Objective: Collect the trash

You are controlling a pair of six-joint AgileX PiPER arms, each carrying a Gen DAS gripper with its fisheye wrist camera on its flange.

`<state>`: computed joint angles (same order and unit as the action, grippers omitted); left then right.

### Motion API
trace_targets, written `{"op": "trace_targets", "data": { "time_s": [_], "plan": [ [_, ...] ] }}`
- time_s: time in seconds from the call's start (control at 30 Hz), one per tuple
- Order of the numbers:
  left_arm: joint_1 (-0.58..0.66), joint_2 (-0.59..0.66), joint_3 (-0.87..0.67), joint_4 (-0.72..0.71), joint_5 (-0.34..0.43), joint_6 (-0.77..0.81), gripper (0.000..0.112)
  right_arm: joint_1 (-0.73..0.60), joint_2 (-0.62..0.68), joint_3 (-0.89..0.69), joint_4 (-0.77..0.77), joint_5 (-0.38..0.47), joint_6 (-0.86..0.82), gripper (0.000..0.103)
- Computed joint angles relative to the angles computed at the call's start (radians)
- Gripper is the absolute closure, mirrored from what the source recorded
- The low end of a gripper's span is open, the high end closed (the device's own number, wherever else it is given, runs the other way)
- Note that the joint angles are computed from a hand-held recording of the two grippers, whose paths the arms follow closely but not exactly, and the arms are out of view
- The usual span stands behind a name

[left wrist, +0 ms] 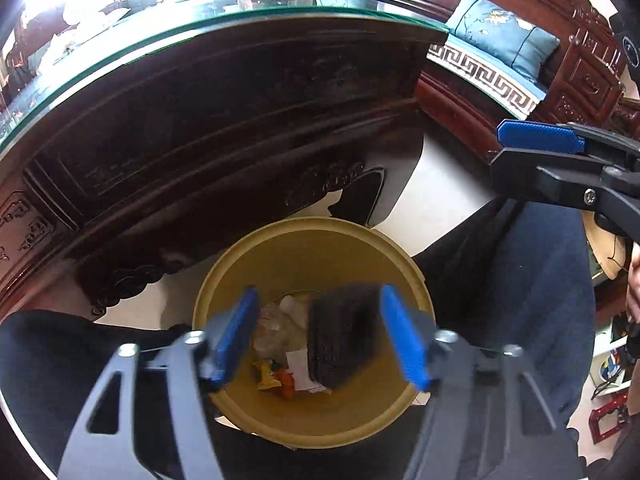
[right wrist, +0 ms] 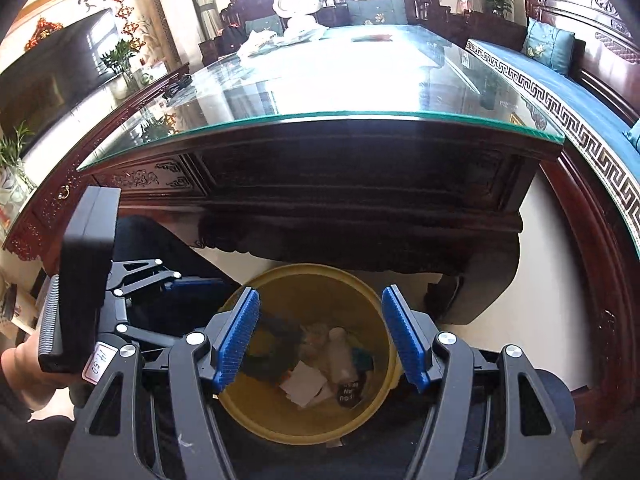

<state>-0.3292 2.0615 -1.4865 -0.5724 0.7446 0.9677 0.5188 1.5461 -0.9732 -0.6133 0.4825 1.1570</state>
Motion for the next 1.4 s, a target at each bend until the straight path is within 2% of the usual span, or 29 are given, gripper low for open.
{"op": "trace_targets", "data": {
  "time_s": [0.4, 0.57, 0.67, 0.93, 1.03, 1.1, 1.27, 1.3, 1.4],
  "plan": [
    [-0.011, 0.019, -0.035, 0.028, 0.009, -0.052, 0.045, -0.013, 0.022, 0.000, 0.040, -0.039, -0.043, 0.040],
    [0.018, 0.007, -0.048, 0.017, -0.023, -0.057, 0.045, -0.016, 0.041, -0.039, 0.050, -0.047, -0.075, 0.040],
    [0.049, 0.011, -0.090, 0.018, -0.009, -0.079, 0.045, -0.022, 0.058, -0.082, 0.052, -0.057, -0.096, 0.040],
    [0.113, 0.030, -0.285, 0.026, -0.016, -0.190, 0.044, -0.012, 0.140, -0.284, -0.147, -0.043, 0.002, 0.035],
    [0.122, 0.066, -0.412, 0.074, -0.017, -0.284, 0.034, -0.017, 0.171, -0.347, -0.292, -0.070, 0.124, 0.028],
    [0.126, 0.088, -0.489, 0.107, -0.029, -0.337, 0.032, -0.011, 0.194, -0.385, -0.401, -0.050, 0.211, 0.026],
    [0.135, 0.116, -0.625, 0.189, -0.129, -0.490, 0.012, -0.002, 0.280, -0.535, -0.605, 0.047, 0.320, 0.010],
    [0.141, 0.123, -0.651, 0.184, -0.149, -0.507, 0.013, -0.003, 0.299, -0.570, -0.638, 0.069, 0.330, 0.007],
    [0.147, 0.146, -0.718, 0.210, -0.202, -0.571, 0.013, -0.018, 0.341, -0.646, -0.736, 0.085, 0.372, 0.008]
  ]
}}
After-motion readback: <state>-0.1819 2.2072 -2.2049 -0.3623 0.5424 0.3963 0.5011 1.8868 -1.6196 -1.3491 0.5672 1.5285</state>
